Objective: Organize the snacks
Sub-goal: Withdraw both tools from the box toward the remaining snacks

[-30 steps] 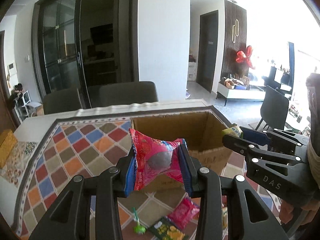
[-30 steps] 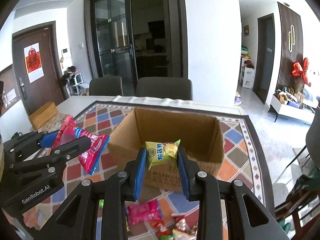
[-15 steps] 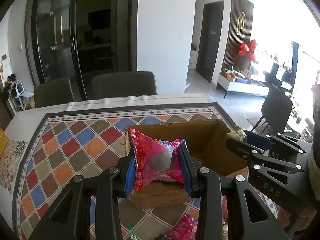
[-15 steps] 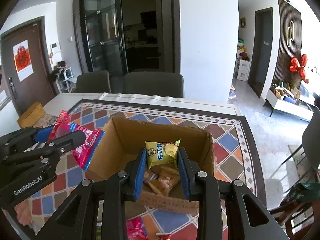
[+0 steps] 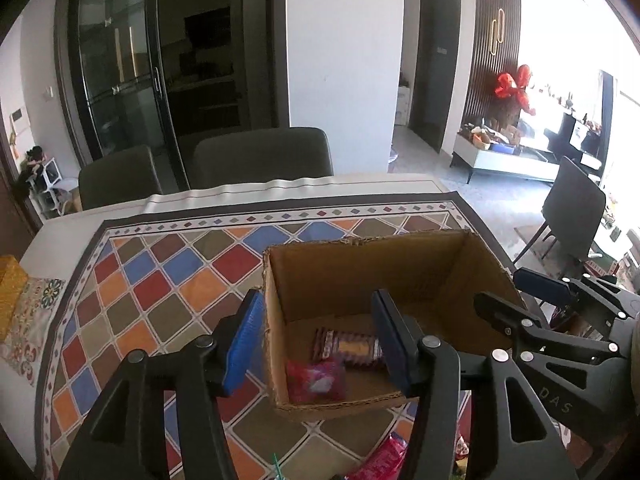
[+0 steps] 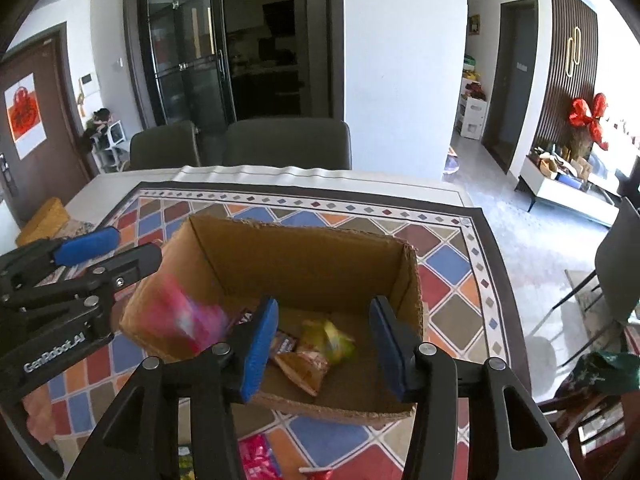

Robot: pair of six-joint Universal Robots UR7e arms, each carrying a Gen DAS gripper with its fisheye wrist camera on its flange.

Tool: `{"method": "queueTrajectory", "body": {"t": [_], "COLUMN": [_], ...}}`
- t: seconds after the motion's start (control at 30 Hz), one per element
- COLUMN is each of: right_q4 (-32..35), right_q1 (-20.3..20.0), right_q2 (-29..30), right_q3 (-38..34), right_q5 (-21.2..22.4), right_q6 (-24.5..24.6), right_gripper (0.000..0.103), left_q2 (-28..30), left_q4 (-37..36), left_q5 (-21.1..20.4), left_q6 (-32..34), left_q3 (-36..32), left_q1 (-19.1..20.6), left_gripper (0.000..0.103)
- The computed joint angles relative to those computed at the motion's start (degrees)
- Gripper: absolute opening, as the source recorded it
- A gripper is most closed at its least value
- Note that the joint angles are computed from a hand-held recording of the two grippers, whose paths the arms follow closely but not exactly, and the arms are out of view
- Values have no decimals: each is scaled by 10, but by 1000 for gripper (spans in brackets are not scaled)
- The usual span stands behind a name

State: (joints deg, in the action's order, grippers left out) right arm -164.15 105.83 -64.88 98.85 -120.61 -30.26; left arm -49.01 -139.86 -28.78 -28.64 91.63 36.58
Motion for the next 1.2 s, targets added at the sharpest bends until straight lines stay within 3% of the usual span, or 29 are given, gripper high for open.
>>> {"method": "queueTrajectory", "body": {"t": [0.5,1.2], "right_q4": [-57,-121], "right_q1": [10,-27], "right_q2": [-88,-188], "right_q3": [102,251], "right_q5": [33,48], "right_q6": [-33,-48], "right_gripper": [49,49], "left_q2": [-41,-63], "left_q4": [-46,-103], "left_q5": [25,-34], "left_q6": [5,-30], "left_q3": [95,220], "left_q1": [-64,-120], "left_gripper": [64,66]}}
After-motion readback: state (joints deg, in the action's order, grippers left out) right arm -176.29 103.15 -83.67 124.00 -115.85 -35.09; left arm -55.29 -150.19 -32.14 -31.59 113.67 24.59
